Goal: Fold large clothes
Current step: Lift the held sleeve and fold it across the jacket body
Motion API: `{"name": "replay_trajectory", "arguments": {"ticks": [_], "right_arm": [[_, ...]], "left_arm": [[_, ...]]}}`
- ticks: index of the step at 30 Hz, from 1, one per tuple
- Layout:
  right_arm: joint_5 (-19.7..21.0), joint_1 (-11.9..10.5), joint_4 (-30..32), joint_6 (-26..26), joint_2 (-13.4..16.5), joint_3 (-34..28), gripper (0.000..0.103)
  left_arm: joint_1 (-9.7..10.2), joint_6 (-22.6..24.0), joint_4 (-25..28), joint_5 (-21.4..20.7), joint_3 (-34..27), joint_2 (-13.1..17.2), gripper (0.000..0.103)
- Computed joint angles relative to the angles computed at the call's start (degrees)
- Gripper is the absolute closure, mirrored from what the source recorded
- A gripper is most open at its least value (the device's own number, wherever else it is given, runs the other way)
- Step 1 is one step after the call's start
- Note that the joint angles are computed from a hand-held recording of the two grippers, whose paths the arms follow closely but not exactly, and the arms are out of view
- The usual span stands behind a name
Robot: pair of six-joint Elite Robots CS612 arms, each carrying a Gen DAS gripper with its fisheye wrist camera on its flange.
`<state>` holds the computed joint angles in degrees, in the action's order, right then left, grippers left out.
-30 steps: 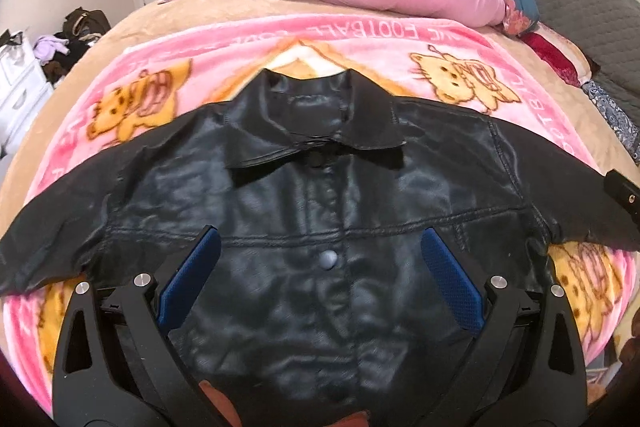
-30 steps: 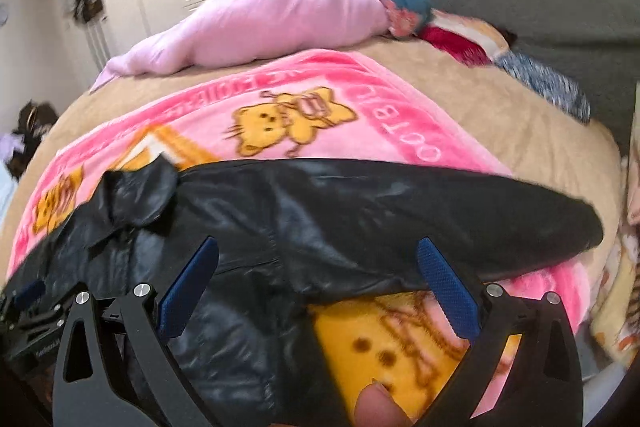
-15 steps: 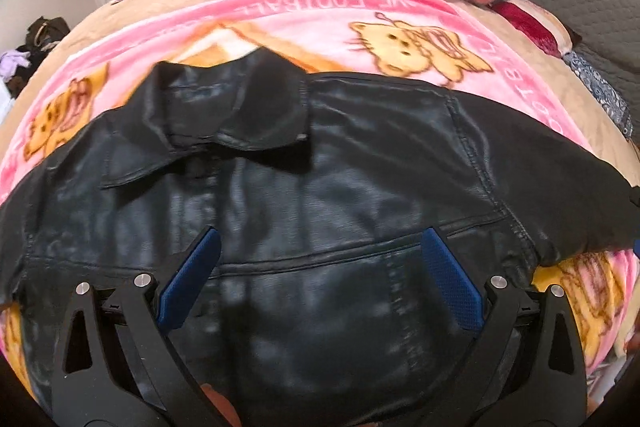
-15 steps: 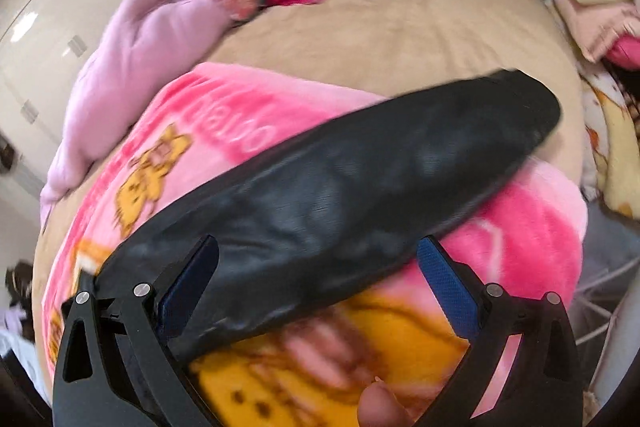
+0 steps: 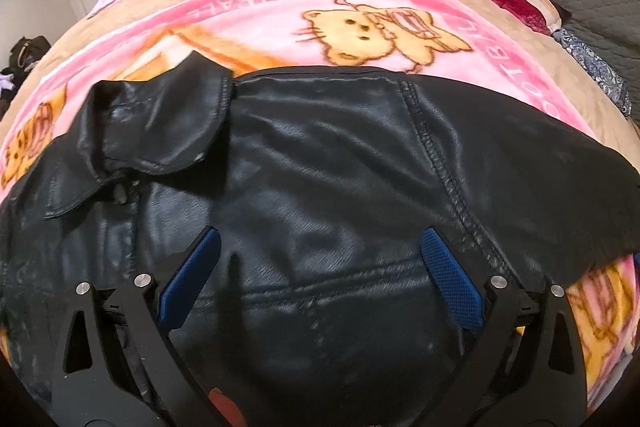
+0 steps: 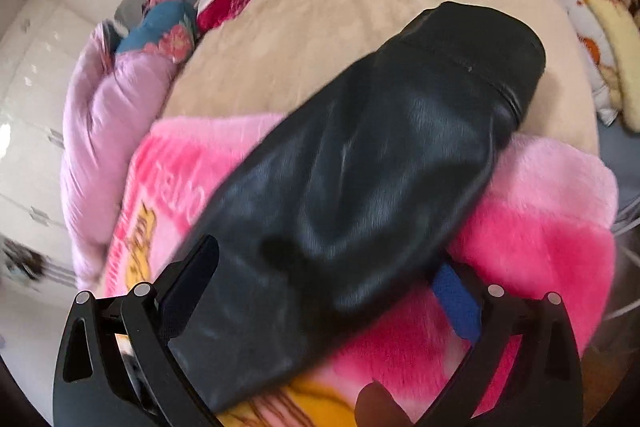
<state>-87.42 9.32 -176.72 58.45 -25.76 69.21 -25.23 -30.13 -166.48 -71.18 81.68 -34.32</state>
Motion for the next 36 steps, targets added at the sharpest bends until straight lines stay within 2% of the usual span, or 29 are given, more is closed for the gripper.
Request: {"name": "replay_trajectory", "arguments": {"ticks": [2, 4, 5, 6, 7, 8, 9, 11, 14, 16, 17, 18, 21, 22, 26, 29, 32, 35, 36], "right_arm": [[0.5, -0.5, -3.1, 1.5, 0.8, -0.3, 0.005], [0.5, -0.8, -7.2, 1.4, 1.8, -0.8, 0.018], [-0.3, -0.8, -8.0, 0.9, 2.0, -1.0, 0.049], [-1.1, -0.8, -8.5, 0.4, 2.1, -1.1, 0.070], [-1.7, -0.6, -9.3, -0.3, 2.2, -1.2, 0.076], [-1.3, -0.6, -10.9, -1.2, 2.4, -1.3, 0.088], [-0.6, -0.5, -12.8, -3.1, 2.7, -1.8, 0.090], [-0.1, 0.2, -17.3, -8.9, 2.7, -2.5, 0.093], [4.1, 1.1, -23.1, -15.2, 2.4, -3.2, 0.094], [6.3, 2.4, -25.5, -21.7, 1.9, -3.6, 0.094], [7.8, 3.1, -26.4, -25.4, 1.7, -4.0, 0.094], [9.2, 3.8, -26.7, -27.9, 1.5, -4.2, 0.094], [12.4, 5.5, -27.4, -34.2, 1.0, -4.5, 0.094], [13.3, 6.1, -27.3, -36.4, 1.0, -4.8, 0.094], [16.9, 8.4, -25.4, -44.3, 0.6, -5.2, 0.094], [18.5, 10.0, -23.3, -50.1, 0.7, -5.7, 0.094], [18.2, 11.1, -20.1, -54.8, 1.0, -6.5, 0.094], [15.2, 12.7, -13.4, -59.3, 1.2, -7.9, 0.093], [14.0, 13.4, -9.5, -61.7, 1.4, -8.9, 0.091]], "left_arm": [[0.36, -0.9, 1.2, -1.3, -1.2, 0.7, 0.009], [0.63, -1.5, 1.9, -2.3, -2.1, 1.4, 0.009], [0.71, -1.7, 2.2, -2.4, -2.6, 1.8, 0.009], [0.69, -1.6, 2.2, -2.3, -2.8, 2.0, 0.009], [0.64, -1.5, 2.2, -2.0, -3.0, 2.1, 0.009], [0.53, -1.2, 2.2, -1.5, -3.2, 2.3, 0.009], [0.44, -0.9, 2.4, -1.2, -3.4, 2.5, 0.009], [0.47, -0.8, 2.5, -1.3, -3.6, 2.6, 0.009], [0.88, -0.5, 1.5, -2.6, -3.9, 2.8, 0.009], [1.41, 0.0, 0.4, -4.8, -3.5, 2.4, 0.011], [1.90, -0.3, -0.3, -7.0, -2.5, 1.5, 0.015], [2.48, -0.9, -3.2, -9.3, -0.8, 0.3, 0.015], [3.26, -1.3, -9.2, -9.3, 3.5, -2.8, 0.015], [3.54, -1.7, -10.4, -9.0, 4.9, -4.0, 0.015], [6.05, -5.7, -19.1, -12.1, 11.9, -8.8, 0.011], [7.12, -6.9, -25.3, -11.8, 16.6, -11.6, 0.010], [7.55, -8.0, -30.4, -9.8, 21.0, -13.7, 0.009], [8.09, -9.2, -32.8, -9.3, 23.8, -14.6, 0.010], [8.28, -9.4, -33.3, -9.5, 24.4, -14.6, 0.009]]}}
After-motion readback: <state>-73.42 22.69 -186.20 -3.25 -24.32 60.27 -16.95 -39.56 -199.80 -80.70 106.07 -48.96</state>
